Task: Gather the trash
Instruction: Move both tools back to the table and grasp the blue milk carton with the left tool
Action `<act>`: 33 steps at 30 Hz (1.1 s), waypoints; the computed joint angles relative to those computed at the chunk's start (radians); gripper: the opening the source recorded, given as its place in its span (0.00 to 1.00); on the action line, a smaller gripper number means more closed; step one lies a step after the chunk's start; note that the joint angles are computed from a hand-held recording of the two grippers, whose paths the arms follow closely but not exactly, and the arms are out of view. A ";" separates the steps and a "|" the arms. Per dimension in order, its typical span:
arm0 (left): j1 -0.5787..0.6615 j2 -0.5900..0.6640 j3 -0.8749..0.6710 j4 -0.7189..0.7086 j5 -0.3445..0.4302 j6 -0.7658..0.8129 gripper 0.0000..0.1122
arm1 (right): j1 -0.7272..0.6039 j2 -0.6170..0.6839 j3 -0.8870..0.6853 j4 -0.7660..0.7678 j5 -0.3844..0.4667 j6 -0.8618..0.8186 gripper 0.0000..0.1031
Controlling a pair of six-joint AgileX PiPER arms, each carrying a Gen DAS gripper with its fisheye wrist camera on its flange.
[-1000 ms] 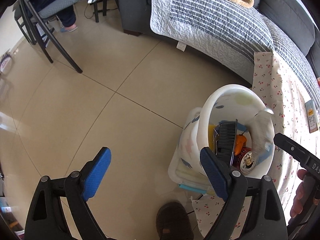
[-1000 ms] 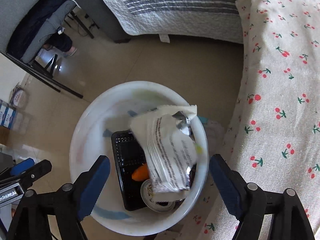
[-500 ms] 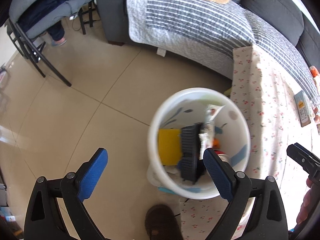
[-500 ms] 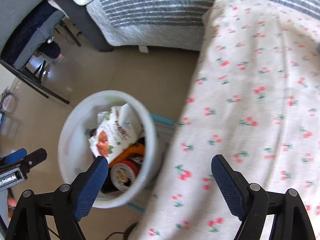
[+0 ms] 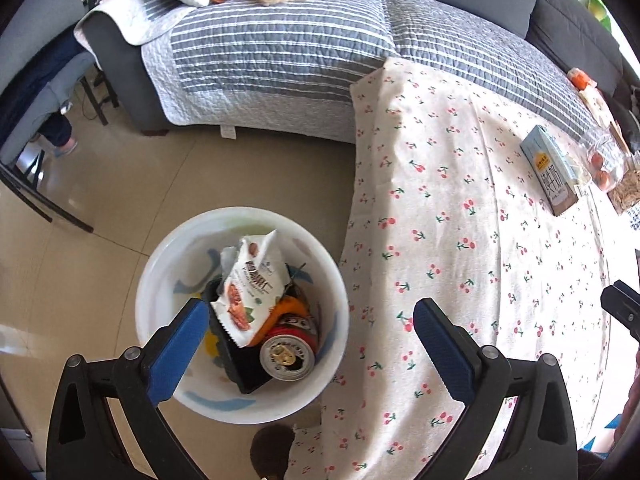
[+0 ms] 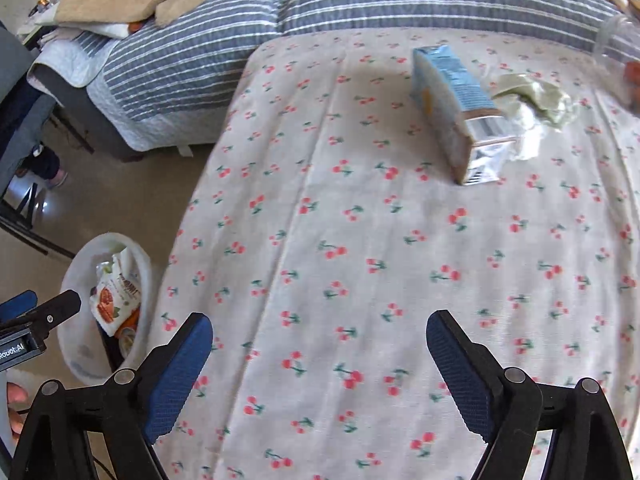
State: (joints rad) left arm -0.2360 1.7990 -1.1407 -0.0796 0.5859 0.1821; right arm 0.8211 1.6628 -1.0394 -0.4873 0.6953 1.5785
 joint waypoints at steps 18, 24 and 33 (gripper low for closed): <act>-0.396 0.040 -0.151 0.233 -0.018 -0.519 0.92 | 0.098 -0.427 0.365 -0.120 0.314 0.187 1.00; -0.495 0.159 -0.351 0.222 0.081 -0.580 0.92 | 0.108 -0.592 0.486 -0.077 0.388 0.214 1.00; -0.594 0.524 -0.949 0.128 0.436 -0.568 0.92 | -0.275 -0.857 0.640 0.092 0.347 -0.083 1.00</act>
State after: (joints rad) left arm -0.8303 2.3231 -2.0896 0.0481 1.0216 -0.3862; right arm 0.5463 0.8056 -0.3992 -0.3952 1.0421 1.4959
